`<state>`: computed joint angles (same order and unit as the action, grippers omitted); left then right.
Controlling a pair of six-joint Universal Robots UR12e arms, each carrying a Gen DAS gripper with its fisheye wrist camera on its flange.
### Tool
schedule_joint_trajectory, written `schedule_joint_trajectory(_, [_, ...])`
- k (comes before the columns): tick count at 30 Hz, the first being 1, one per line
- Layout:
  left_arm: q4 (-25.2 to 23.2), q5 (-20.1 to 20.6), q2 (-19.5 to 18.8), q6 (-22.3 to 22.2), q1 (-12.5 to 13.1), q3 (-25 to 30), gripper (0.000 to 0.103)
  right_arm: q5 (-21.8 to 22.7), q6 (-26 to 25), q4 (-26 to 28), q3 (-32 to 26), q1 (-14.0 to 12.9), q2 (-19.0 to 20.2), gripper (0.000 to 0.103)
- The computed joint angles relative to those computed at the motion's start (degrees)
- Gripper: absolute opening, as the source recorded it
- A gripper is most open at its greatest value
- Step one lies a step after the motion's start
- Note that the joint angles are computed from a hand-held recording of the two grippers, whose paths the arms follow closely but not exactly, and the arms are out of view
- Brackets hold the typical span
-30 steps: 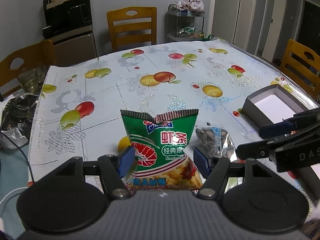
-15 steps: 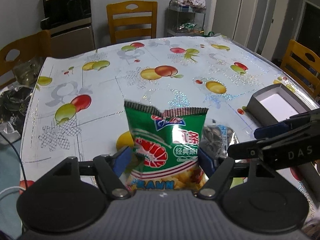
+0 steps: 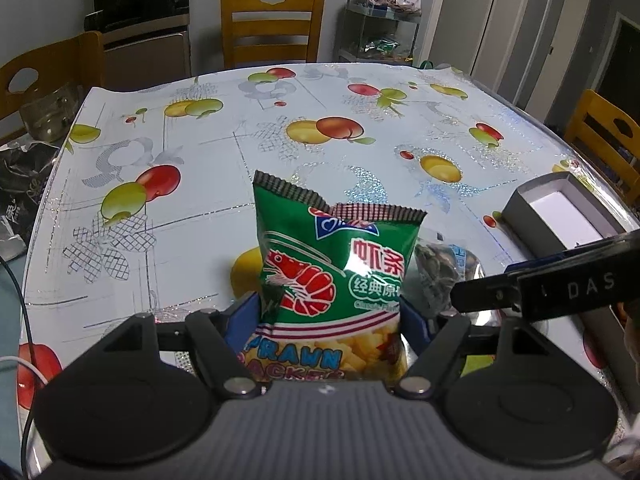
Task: Organize snacks
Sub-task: 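Grasp the green shrimp-cracker bag with the left tool while the right tool grasps the pistachio bag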
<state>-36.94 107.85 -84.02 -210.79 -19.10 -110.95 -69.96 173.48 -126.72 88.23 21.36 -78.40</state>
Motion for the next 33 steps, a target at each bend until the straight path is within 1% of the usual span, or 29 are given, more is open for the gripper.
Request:
schedule_joint_trajectory(4, [0.6,-0.8,0.1,0.7,0.2,-0.3,0.074,-0.5,1.3,0.5,-0.5,0.3,0.6,0.074])
schedule_joint_trajectory(12, [0.4,-1.2,0.0,1.6,0.3,-0.4,0.074,-3.7,-0.1,-0.3,-0.9,1.7,1.5,0.076])
schedule_joint_trajectory(16, [0.1,-1.7,0.0,1.6,0.4,-0.6,0.074,-4.9,-2.0,-2.5,-0.1,2.1,1.5,0.077])
schedule_joint_trajectory(17, [0.2,-1.8,0.0,1.7,0.5,-0.7,0.074,-5.2,-2.4,-3.1,0.1,2.1,1.5,0.075])
schedule_joint_trajectory(19, [0.5,-1.7,-0.1,1.7,0.5,-0.8,0.074,-5.3,-3.6,-4.0,0.4,2.2,1.4,0.067])
schedule_joint_trajectory(20, [0.5,-1.7,-0.1,1.6,0.5,-0.8,0.074,-5.5,-4.6,-4.5,0.6,2.2,1.3,0.061])
schedule_joint_trajectory(23, [0.3,-1.5,-0.2,1.6,0.5,-0.7,0.073,-5.1,-5.5,-4.4,0.8,2.1,1.1,0.058])
schedule_joint_trajectory(26, [0.3,-1.4,-0.1,1.3,0.4,-0.7,0.067,-4.5,-5.6,-4.1,0.9,1.9,1.0,0.055])
schedule_joint_trajectory(28, [-0.1,-1.4,0.0,1.2,0.4,-0.6,0.060,-3.9,-5.5,-3.8,0.9,1.7,0.8,0.053])
schedule_joint_trajectory(33, [-1.1,-0.9,0.1,0.7,0.1,-0.2,0.054,-2.6,-4.9,-2.7,1.0,1.3,0.4,0.050])
